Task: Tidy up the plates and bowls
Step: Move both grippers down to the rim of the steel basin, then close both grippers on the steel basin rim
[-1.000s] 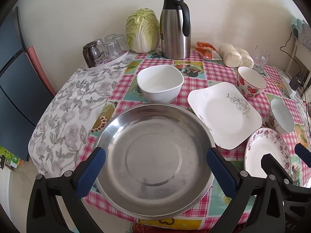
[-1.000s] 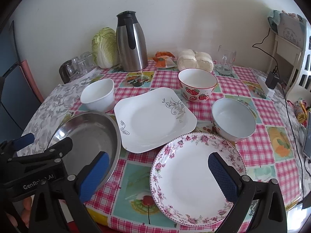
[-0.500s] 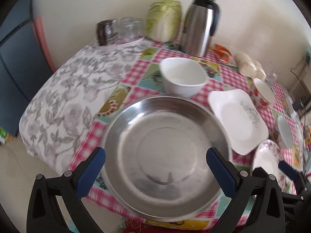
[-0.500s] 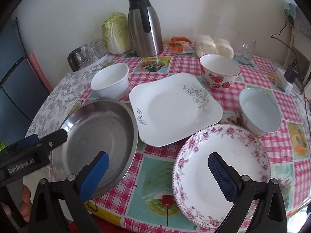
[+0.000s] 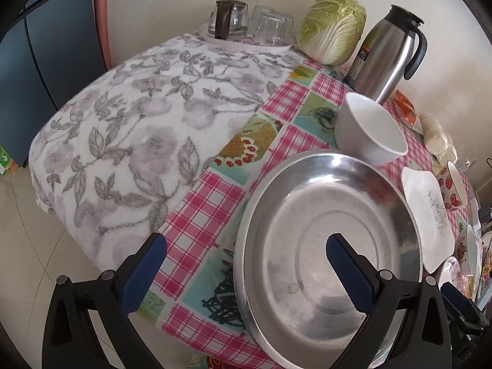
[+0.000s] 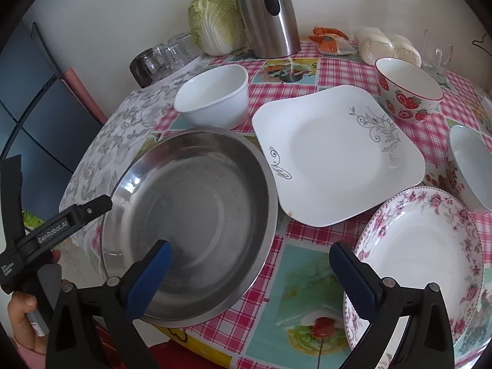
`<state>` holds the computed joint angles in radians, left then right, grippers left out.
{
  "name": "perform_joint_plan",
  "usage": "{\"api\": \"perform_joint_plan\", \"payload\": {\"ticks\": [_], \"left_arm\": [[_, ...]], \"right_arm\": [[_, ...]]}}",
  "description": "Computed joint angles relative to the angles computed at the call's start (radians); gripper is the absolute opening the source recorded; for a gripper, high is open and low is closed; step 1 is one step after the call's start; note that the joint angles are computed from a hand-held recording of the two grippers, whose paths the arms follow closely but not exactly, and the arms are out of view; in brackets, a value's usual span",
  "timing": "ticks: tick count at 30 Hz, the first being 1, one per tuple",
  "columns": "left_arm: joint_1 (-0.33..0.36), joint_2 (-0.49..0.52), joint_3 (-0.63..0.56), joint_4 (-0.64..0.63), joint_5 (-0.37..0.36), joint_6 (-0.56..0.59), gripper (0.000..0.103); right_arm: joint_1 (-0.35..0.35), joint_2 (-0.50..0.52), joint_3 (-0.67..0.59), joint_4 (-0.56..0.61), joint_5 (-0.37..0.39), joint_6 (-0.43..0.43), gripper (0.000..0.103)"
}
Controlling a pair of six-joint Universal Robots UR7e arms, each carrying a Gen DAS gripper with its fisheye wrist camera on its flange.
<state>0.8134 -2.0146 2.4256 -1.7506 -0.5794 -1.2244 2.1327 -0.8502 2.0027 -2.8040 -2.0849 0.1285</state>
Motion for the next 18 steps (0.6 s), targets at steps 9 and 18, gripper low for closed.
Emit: {"api": "perform_joint_plan", "payload": {"ticks": [9, 18], "left_arm": [[0.059, 0.039, 0.002, -0.093, -0.057, 0.063, 0.102], [0.106, 0.073, -0.004, -0.154, -0.097, 0.123, 0.066]], "right_arm": [[-0.032, 0.001, 0.013, -0.023, 0.057, -0.005, 0.1], [-0.064, 0.009, 0.014, -0.012, 0.052, 0.044, 0.064]]}}
